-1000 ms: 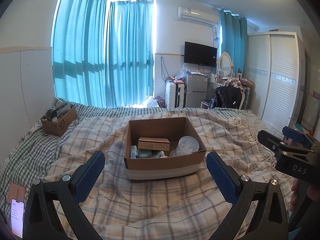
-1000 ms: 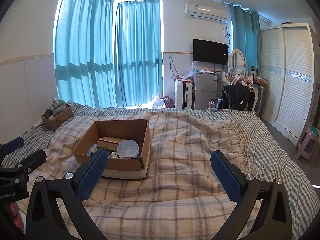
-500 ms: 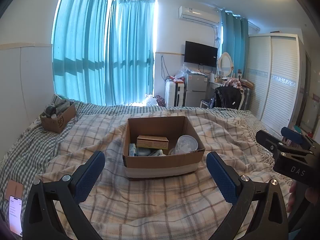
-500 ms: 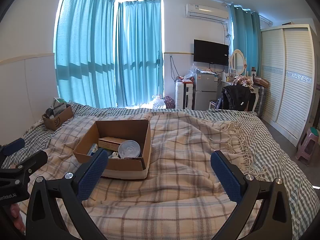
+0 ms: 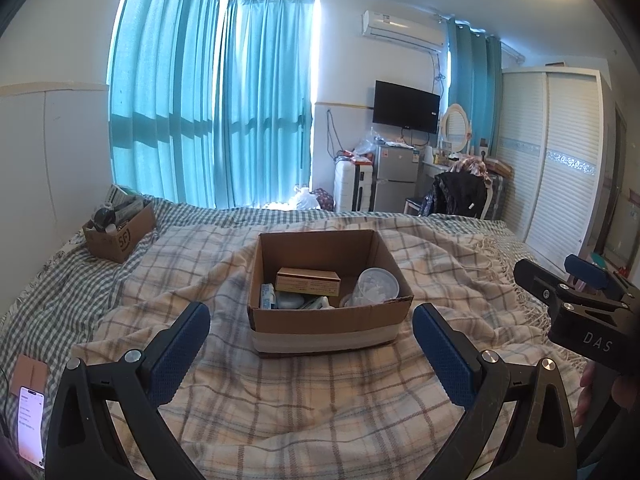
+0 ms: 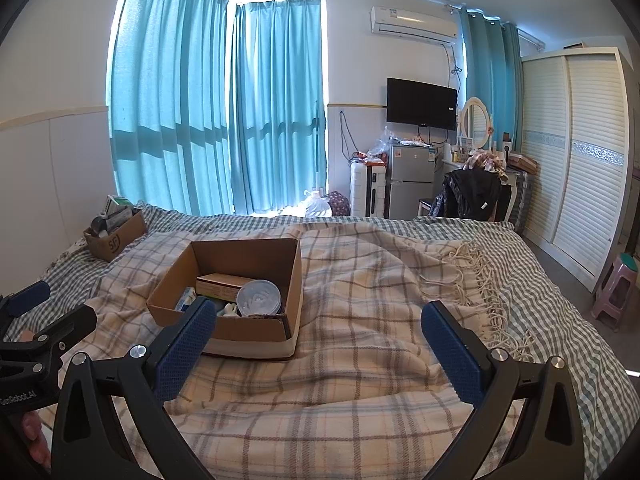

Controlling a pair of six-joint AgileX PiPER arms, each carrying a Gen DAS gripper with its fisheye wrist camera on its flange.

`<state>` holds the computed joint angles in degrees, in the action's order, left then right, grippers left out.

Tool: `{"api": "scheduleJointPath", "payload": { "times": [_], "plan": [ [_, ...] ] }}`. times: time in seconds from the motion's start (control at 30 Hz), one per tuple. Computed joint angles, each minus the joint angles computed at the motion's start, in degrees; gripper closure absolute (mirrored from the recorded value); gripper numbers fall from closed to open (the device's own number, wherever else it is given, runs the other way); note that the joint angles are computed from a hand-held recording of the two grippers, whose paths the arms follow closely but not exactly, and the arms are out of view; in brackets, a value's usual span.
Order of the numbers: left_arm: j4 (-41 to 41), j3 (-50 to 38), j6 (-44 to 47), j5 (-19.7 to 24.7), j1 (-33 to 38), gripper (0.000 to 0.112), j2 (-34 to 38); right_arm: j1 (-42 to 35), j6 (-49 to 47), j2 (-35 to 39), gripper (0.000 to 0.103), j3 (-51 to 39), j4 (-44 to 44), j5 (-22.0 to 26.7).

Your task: Organize objects

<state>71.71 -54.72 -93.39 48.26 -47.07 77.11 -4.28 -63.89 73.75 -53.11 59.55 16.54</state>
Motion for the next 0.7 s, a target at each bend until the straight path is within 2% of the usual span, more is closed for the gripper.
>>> {"api": "scheduleJointPath", "payload": {
  "times": [0.2, 0.33, 0.53, 0.7],
  "plan": [
    [0.10, -0.64, 0.96, 1.08, -1.00, 0.009, 0.56, 0.39, -0.04, 0.39, 0.000, 0.04, 0.79, -0.43],
    [-0.24, -0.87, 1.87, 0.89, -0.92, 0.009, 0.72, 1.63, 2.32, 0.28, 0.000, 0.29, -2.19, -2.51],
    [-0.72, -0.88, 2.13, 0.59, -0.41, 0.009, 0.54, 1.84, 2.93, 0.39, 0.000, 0.18, -2.97, -2.57],
    [0.06, -0.46, 1.19, 2.17, -0.47, 0.009, 0.01, 1.97, 2.70, 0.49, 0.000, 0.24, -3.00, -2.46]
  ]
}}
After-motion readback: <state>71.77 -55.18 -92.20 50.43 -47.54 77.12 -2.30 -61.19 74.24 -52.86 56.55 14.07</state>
